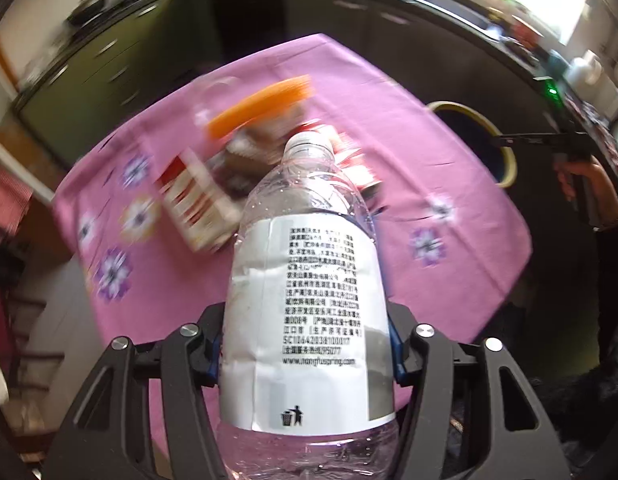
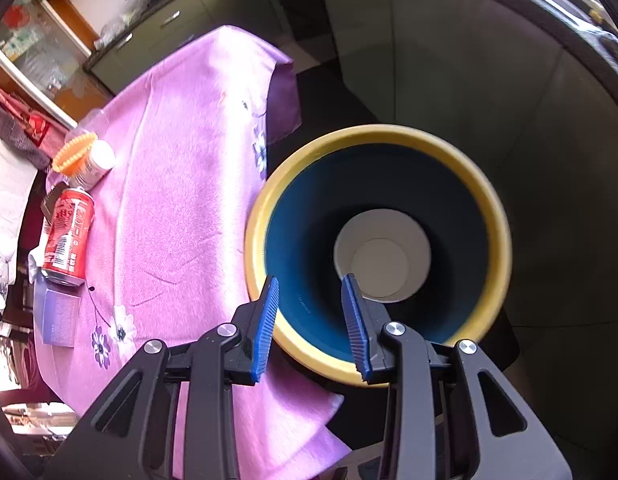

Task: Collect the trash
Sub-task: 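Carry the water bottle over the bin and open the left tool, then grasp the red Coke can with the right tool and lift it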

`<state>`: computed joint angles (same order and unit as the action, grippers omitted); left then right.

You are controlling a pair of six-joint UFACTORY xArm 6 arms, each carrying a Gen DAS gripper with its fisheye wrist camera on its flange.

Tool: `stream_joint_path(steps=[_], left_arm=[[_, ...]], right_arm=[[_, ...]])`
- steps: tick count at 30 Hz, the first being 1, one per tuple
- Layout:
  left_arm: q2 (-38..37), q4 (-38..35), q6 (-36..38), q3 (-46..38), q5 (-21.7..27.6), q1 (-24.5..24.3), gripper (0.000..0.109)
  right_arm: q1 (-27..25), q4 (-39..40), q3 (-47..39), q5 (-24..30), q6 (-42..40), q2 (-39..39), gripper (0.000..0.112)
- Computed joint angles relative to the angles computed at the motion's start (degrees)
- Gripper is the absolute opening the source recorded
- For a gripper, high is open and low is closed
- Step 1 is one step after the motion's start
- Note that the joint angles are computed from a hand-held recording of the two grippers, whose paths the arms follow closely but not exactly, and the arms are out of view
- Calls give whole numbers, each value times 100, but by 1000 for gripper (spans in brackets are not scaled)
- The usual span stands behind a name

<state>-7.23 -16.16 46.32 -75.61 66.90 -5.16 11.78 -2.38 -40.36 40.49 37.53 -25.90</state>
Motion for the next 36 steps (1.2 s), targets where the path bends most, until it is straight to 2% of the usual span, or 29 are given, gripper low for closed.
stream_joint_path(steps=[3, 8, 11, 15, 20, 25, 27, 28, 29, 30, 32, 36], left_arm=[[106, -224, 129, -203, 172, -608, 56], [534, -433, 117, -537, 169, -1673, 56], [1227, -378, -180, -1114, 266, -2312, 56], [2619, -34, -780, -2509, 815, -3087, 56], [4029, 503, -1445, -3886, 975, -3654, 57], [5246, 863, -2119, -5191, 1021, -3950, 56], [5654, 907, -2275, -5713, 1003, -4022, 63], [5786, 904, -2339, -5900, 999, -4039, 73], [5925, 868, -2394, -6118, 1022, -4044, 78], [6055, 830, -2450, -6336, 1011, -4052, 78], [5812, 672, -2395, -6053, 866, -3986, 78], [4403, 42, -1921, -4258, 48, -3722, 78]], right_arm=[[-104, -137, 309, 165, 151, -557, 33], [-412, -210, 883, 505, 276, -1585, 33], [-637, -129, 1278, 744, 242, -2258, 33], [-884, 5, 1650, 1109, 159, -2938, 33], [-1151, 178, 1930, 1379, -14, -3470, 33], [-1246, 299, 2081, 1372, -117, -3627, 33], [-1275, 372, 2122, 1367, -191, -3644, 33], [-1277, 387, 2122, 1341, -201, -3611, 33], [-1248, 388, 2096, 1288, -173, -3528, 33], [-1262, 403, 2119, 1294, -198, -3556, 33], [-1240, 411, 2156, 1295, -191, -3618, 33], [-1098, 380, 2178, 1226, -133, -3633, 37]])
